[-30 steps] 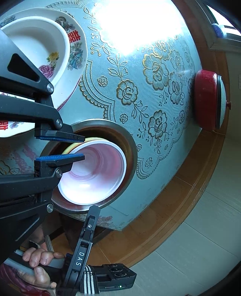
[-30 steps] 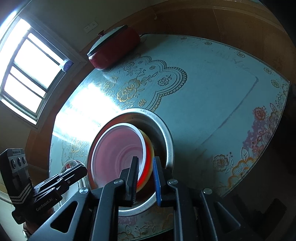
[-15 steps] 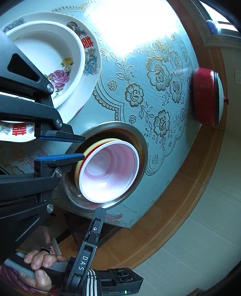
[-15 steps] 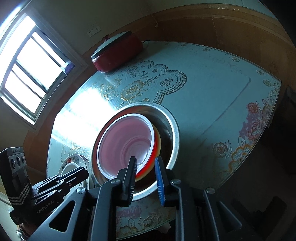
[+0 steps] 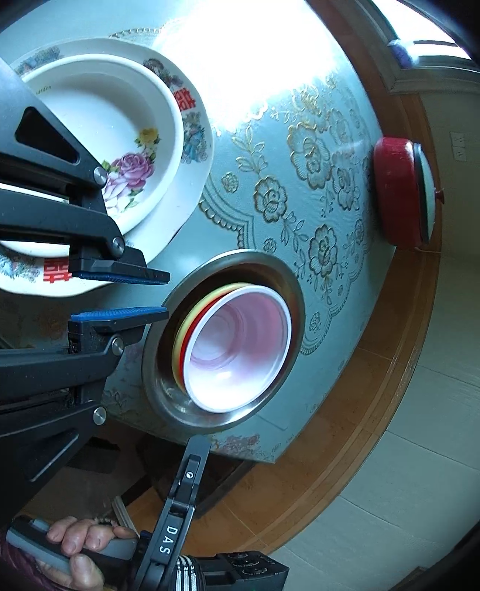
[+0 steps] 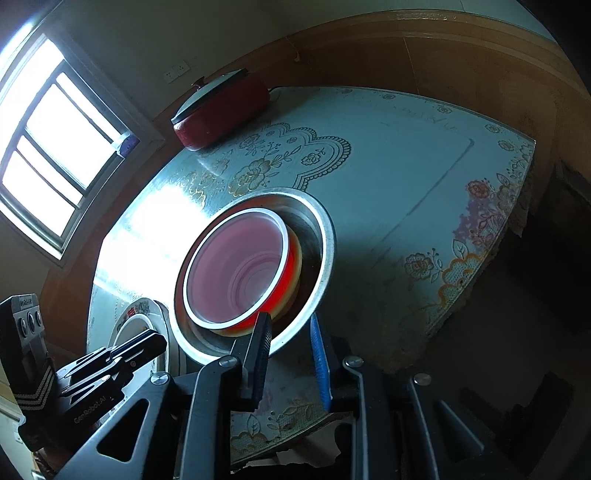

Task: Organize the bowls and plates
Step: 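Move the left gripper to the steel bowl rim while the right gripper approaches it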

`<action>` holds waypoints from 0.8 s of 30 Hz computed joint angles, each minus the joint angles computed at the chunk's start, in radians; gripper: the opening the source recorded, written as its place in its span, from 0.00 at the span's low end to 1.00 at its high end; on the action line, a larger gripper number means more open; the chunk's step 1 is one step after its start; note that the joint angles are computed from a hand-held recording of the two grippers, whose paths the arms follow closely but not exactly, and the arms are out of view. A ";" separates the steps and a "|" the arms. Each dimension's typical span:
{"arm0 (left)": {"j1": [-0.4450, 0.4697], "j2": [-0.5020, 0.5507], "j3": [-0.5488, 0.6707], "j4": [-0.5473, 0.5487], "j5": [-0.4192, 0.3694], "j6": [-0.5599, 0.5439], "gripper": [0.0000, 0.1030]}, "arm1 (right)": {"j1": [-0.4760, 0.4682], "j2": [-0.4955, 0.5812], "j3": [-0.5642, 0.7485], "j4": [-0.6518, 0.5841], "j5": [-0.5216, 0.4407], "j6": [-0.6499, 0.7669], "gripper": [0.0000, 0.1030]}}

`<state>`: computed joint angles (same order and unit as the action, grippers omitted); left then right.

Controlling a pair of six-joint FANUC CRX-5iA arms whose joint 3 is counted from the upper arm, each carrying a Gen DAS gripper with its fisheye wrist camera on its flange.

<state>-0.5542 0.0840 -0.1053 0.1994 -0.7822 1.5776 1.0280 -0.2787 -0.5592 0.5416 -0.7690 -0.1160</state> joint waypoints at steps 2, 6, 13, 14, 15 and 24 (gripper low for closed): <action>-0.008 0.000 0.016 -0.054 0.001 0.043 0.13 | -0.009 -0.007 -0.015 0.008 0.014 -0.020 0.22; -0.021 0.015 0.056 -0.149 -0.013 0.114 0.17 | -0.029 -0.016 -0.032 -0.010 0.038 -0.026 0.23; 0.030 0.057 0.076 -0.022 -0.035 0.099 0.31 | -0.079 -0.030 -0.051 -0.034 0.084 0.002 0.27; 0.037 0.065 0.081 0.000 -0.037 0.095 0.31 | -0.087 -0.028 -0.048 -0.033 0.087 0.008 0.28; 0.042 0.075 0.094 0.008 -0.043 0.100 0.31 | -0.096 -0.028 -0.046 -0.037 0.088 0.018 0.28; 0.063 0.162 0.208 -0.028 -0.084 0.201 0.30 | -0.175 0.028 0.026 -0.186 0.107 0.274 0.28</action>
<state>-0.4914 0.2459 0.1029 0.1716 -0.8665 1.7791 0.8532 -0.2505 -0.5334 0.3556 -0.6618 0.1578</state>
